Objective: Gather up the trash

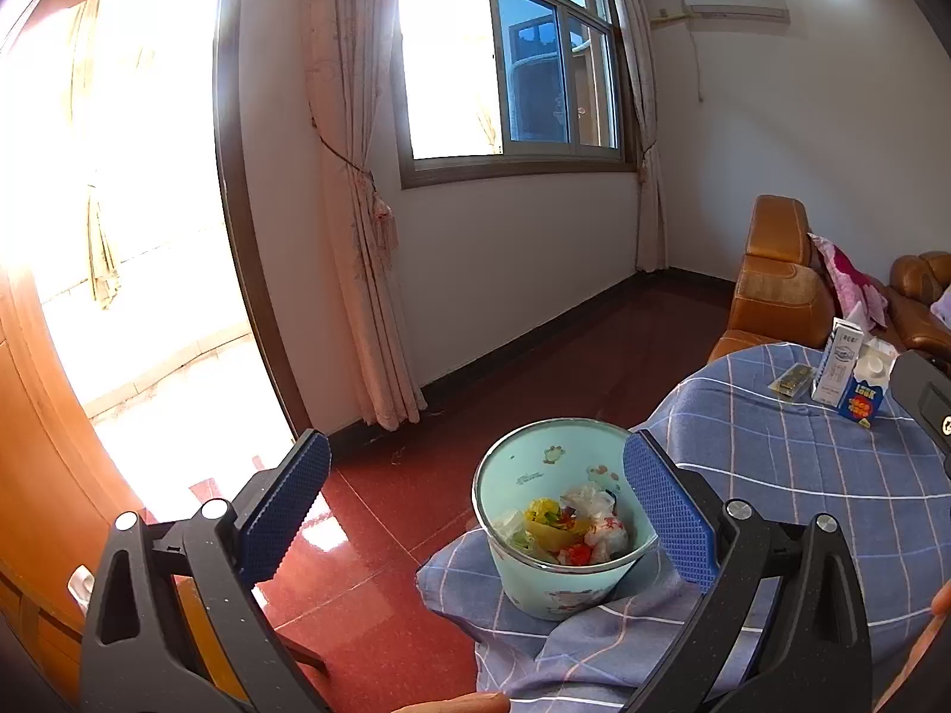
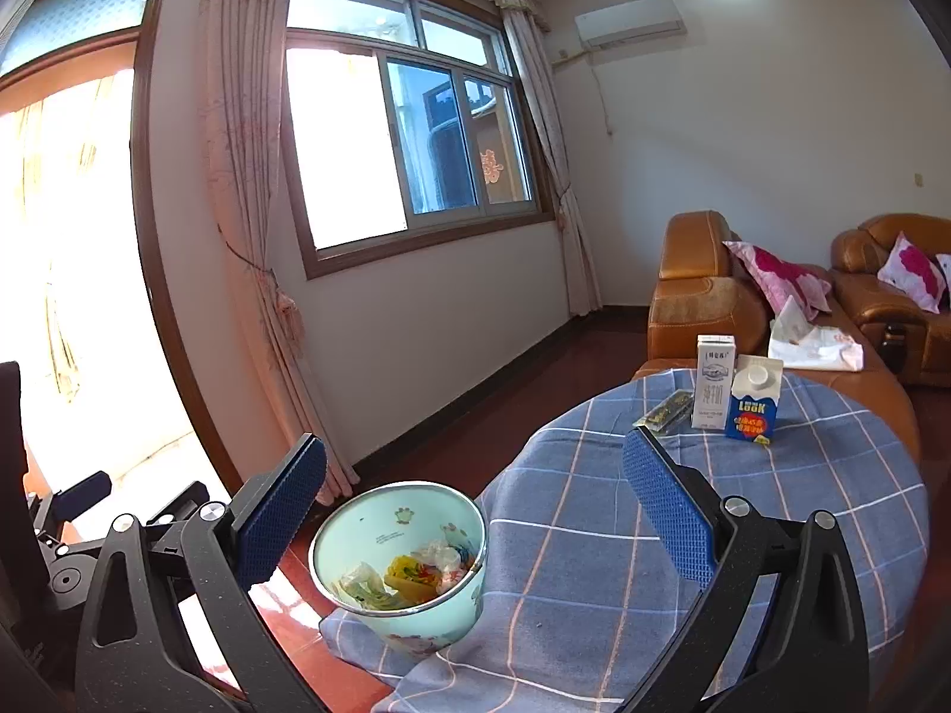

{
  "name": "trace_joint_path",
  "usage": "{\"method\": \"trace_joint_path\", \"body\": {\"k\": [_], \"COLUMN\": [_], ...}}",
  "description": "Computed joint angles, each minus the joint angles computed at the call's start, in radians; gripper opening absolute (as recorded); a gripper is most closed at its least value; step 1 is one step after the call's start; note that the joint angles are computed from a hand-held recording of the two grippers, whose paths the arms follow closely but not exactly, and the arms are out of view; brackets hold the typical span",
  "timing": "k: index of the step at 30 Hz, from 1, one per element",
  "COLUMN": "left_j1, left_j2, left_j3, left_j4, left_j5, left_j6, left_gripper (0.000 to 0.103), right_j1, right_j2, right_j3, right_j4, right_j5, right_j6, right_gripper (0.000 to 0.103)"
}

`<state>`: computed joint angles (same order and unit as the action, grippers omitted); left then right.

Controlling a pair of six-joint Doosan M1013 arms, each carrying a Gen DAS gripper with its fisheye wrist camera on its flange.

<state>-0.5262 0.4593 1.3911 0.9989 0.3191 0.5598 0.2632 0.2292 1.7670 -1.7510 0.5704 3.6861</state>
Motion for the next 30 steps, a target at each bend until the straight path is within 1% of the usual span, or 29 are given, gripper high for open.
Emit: {"method": "trace_joint_path", "body": {"k": [6, 14, 18, 21, 25, 28, 30], "left_j1": [0.0, 0.001, 0.004, 0.002, 0.003, 0.001, 0.002], "left_j2": [0.0, -0.002, 0.0, 0.0, -0.002, -0.001, -0.001], "left_j3": [-0.002, -0.002, -0.006, -0.006, -0.004, -0.003, -0.005], "left_j4": [-0.026, -0.016, -0.061, -0.024, -0.019, 0.014, 0.0], "left_j5": [0.0, -0.001, -0.004, 0.005, 0.002, 0.009, 0.008], "left_j6": [0.025, 0.012, 0.048, 0.018, 0.008, -0.018, -0.007], "left_gripper": [0.097, 0.097, 0.097, 0.097, 0.097, 0.097, 0.097], "right_j1": [0.001, 0.0, 0.0, 0.0, -0.002, -0.003, -0.003], "right_j2": [-0.001, -0.004, -0.006, -0.008, -0.009, -0.01, -0.01], "right_j3": [0.001, 0.006, 0.007, 0.009, 0.008, 0.008, 0.008], "right_j4": [0.003, -0.008, -0.009, -0.004, 0.006, 0.01, 0.006], "right_j5": [-0.002, 0.004, 0.003, -0.001, -0.008, -0.011, -0.011], "right_j6": [0.002, 0.016, 0.016, 0.013, 0.001, -0.004, 0.0], "right_gripper": [0.098, 0.098, 0.098, 0.098, 0.098, 0.098, 0.098]}}
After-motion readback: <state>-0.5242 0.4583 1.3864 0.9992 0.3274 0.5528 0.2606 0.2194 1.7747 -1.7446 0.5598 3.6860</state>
